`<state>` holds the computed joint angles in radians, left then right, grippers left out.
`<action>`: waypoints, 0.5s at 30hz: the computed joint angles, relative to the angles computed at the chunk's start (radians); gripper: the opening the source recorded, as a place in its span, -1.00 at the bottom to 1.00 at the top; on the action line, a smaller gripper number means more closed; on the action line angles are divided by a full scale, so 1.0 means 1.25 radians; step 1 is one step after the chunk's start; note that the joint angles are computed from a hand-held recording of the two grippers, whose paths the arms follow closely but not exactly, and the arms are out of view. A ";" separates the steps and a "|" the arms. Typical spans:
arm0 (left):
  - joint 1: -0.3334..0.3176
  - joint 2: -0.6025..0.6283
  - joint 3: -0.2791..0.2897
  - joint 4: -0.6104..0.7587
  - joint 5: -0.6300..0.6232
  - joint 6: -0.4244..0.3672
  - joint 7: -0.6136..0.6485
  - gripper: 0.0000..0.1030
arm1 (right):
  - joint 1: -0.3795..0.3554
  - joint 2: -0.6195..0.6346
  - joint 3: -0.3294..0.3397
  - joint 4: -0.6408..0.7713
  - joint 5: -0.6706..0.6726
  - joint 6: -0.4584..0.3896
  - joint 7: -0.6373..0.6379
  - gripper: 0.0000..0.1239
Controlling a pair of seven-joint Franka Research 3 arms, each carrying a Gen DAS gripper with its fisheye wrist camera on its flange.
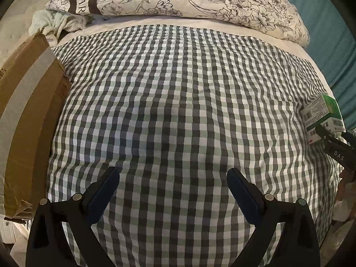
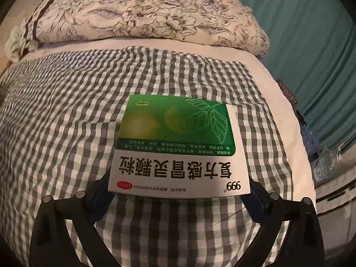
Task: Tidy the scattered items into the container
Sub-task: 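Lift the green medicine box with the right tool and carry it to the cardboard box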
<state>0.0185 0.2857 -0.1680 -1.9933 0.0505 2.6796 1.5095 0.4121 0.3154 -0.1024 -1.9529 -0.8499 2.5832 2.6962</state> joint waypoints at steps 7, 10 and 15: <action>0.005 -0.011 0.000 -0.012 -0.008 0.010 0.001 0.93 | 0.008 -0.008 -0.007 -0.014 -0.012 0.042 0.035 0.50; 0.006 -0.020 0.001 -0.020 -0.009 0.019 -0.001 0.93 | 0.011 -0.019 0.000 -0.024 -0.016 0.068 0.056 0.50; 0.014 -0.045 0.007 -0.037 -0.012 0.035 -0.004 0.93 | 0.029 -0.028 0.022 -0.004 -0.022 0.070 0.043 0.50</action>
<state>0.0357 0.2300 -0.1591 -2.0399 0.0351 2.7237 1.5048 0.4489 0.2805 -0.0754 -1.9576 -0.8776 2.6712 2.7498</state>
